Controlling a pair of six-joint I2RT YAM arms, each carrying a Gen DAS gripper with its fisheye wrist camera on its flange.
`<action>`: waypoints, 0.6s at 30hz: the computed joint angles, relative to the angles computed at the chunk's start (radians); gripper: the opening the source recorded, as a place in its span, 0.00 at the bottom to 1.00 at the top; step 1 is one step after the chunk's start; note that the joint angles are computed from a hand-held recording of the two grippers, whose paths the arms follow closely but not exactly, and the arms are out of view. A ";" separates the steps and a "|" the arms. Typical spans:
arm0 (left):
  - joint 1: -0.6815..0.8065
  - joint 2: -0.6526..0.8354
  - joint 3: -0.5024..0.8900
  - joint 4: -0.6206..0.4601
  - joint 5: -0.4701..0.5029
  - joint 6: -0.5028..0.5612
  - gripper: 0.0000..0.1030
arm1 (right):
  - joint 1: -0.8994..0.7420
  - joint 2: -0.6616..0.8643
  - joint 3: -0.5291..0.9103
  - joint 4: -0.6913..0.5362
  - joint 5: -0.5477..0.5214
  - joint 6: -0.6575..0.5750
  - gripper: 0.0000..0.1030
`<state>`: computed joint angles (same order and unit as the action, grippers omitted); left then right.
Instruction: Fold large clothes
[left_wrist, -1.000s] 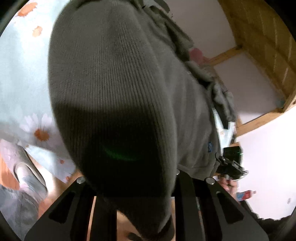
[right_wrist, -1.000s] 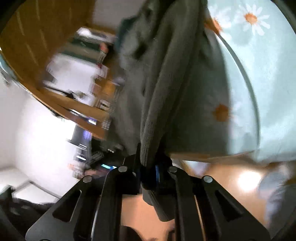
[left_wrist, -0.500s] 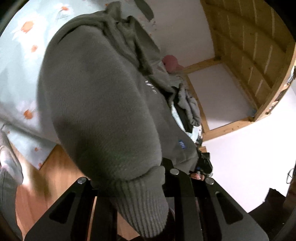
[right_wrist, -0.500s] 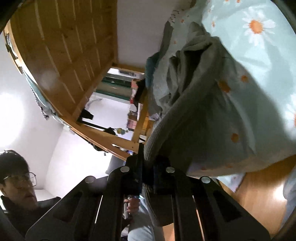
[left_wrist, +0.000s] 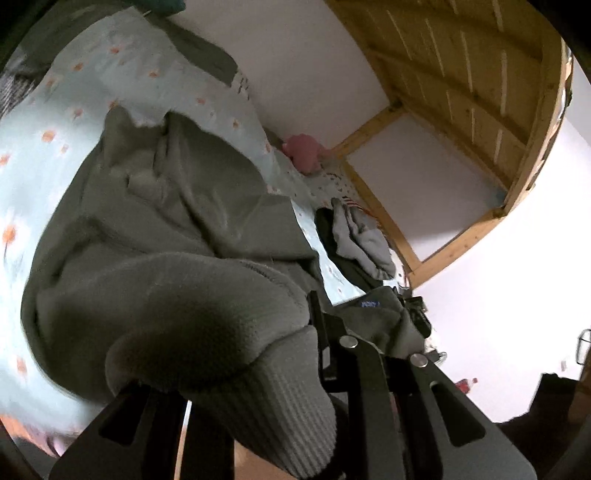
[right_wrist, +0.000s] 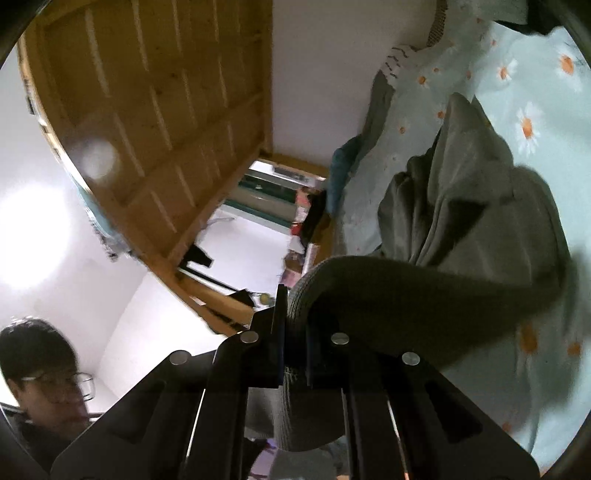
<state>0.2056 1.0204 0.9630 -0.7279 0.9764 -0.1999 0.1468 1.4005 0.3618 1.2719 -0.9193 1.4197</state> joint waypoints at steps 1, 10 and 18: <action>-0.026 0.046 0.024 0.047 -0.017 -0.026 0.15 | 0.002 0.009 0.038 -0.059 0.001 -0.026 0.08; -0.039 0.412 0.350 0.140 -0.048 -0.049 0.15 | -0.051 0.205 0.440 -0.285 0.006 -0.105 0.08; -0.021 0.829 0.884 0.069 -0.124 -0.086 0.15 | -0.066 0.549 1.015 -0.608 0.040 -0.171 0.08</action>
